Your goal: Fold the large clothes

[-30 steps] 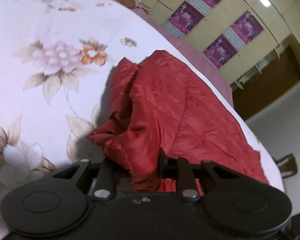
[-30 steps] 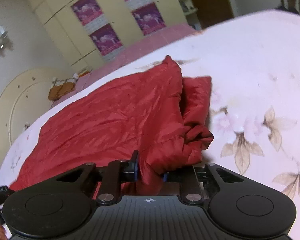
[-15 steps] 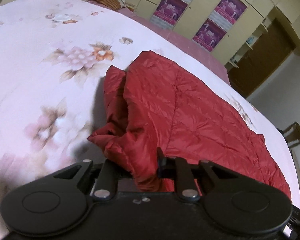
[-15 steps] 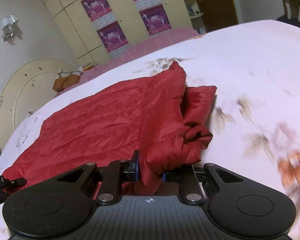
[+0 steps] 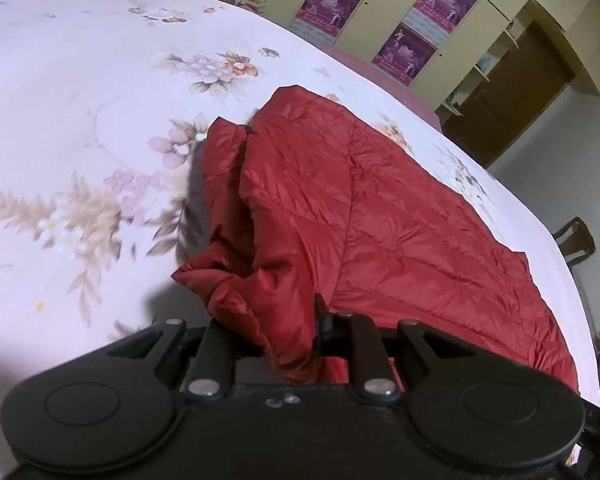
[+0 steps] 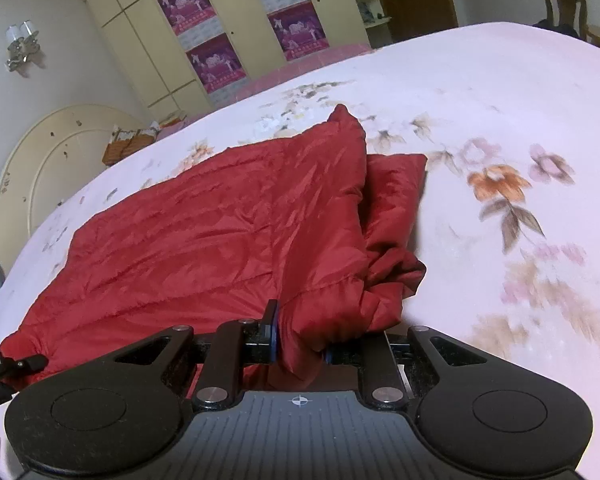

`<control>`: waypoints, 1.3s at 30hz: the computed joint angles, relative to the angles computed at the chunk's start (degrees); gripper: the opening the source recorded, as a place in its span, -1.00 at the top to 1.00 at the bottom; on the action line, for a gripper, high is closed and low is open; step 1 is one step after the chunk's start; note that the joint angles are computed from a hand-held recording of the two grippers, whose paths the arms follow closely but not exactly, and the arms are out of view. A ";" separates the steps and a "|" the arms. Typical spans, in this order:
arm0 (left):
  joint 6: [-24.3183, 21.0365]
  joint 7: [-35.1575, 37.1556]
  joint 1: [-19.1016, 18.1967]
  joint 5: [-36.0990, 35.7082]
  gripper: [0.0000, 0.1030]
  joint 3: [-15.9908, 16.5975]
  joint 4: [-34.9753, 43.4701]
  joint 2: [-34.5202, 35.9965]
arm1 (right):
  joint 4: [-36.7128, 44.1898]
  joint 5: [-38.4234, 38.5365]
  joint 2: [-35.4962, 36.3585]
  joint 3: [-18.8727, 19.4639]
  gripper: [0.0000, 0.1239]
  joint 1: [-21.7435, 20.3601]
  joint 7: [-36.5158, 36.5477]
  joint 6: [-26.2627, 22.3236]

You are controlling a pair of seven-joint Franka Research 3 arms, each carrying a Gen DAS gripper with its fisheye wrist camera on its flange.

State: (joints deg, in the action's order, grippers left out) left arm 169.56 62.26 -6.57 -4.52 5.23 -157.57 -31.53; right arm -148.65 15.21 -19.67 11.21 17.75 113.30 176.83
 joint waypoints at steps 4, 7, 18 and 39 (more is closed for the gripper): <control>-0.15 -0.35 1.00 1.04 0.59 -1.18 -1.57 -1.28 | -1.60 1.05 -1.46 -0.81 0.68 0.76 -0.28 0.21; -1.08 -2.59 2.92 2.03 0.41 -3.03 -1.48 -1.05 | -2.82 -1.37 -3.26 4.18 0.36 -4.51 3.66 -0.05; -3.76 -6.92 4.05 3.98 -0.57 -3.67 -1.97 -2.16 | -6.42 -12.06 -13.42 12.50 -0.01 -16.14 13.89 -4.15; 8.17 -0.10 -11.61 -12.91 -0.34 8.49 -5.79 -2.14 | 6.53 -17.72 1.42 12.68 0.07 -10.22 5.24 1.90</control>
State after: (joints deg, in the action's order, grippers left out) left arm 177.72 62.16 -18.17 -17.43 13.72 -163.36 -33.68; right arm -142.12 -2.51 -18.26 23.90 7.53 118.54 178.73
